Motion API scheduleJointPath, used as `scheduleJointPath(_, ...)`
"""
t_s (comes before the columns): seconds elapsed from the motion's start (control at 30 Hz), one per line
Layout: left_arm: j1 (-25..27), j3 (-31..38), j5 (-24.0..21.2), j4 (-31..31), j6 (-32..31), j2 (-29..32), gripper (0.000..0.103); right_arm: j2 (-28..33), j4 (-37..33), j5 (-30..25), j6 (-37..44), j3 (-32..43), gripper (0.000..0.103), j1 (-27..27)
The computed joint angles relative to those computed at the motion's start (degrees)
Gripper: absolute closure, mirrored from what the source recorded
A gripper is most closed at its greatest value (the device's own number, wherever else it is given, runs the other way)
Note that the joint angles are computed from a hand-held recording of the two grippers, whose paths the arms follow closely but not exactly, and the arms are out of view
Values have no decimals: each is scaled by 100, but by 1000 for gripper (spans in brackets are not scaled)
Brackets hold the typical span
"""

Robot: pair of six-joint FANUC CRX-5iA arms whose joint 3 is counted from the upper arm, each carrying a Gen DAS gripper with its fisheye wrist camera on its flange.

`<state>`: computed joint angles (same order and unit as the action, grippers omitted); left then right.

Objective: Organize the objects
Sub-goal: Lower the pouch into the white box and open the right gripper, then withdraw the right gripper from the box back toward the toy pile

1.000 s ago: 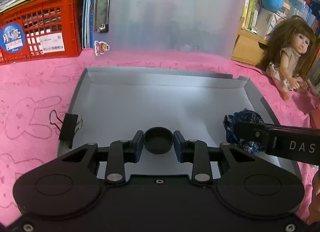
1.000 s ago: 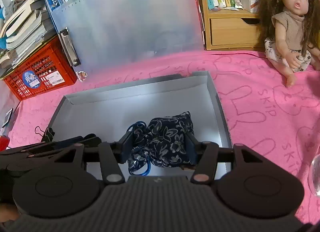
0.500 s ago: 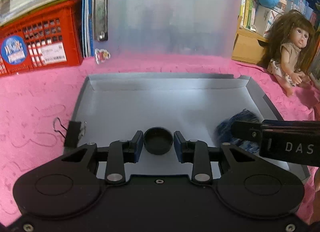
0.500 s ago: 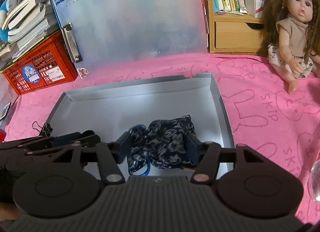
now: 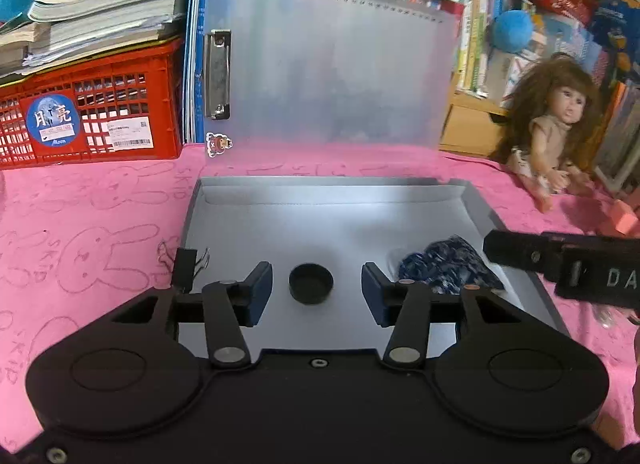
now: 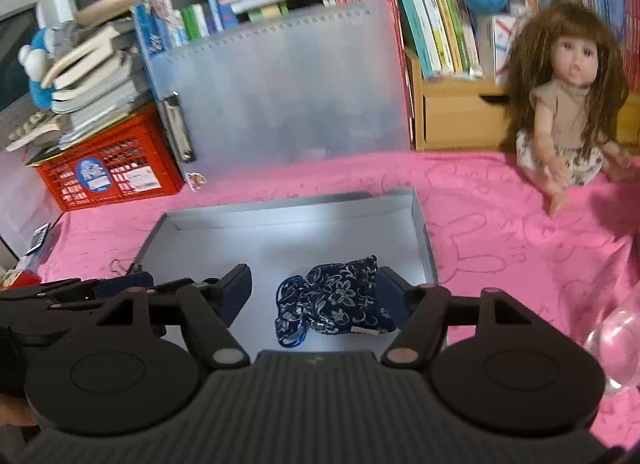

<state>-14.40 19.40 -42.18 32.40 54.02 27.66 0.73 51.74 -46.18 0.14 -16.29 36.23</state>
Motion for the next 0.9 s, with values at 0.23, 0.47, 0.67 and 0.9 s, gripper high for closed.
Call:
scheduleJointPath(0.23,150,-939,277,669,-674,-621,54,-403,570,-180,-283,-421,21,386)
scheduleJointPath(0.47,293,-2026,457,1657,-1722,-1280,52,-649,1190,-535,-630,-823,18,831)
scheduleJointPath(0.67,361,-2799,665,2157,-2528,-1774,51,-844,1623,-677,-1269,-1268,17,1176)
scheduleJointPath(0.9,420,-3660,811,3057,-3588,-2272,48,-980,1675,-926,-1777,-1598,17,1516)
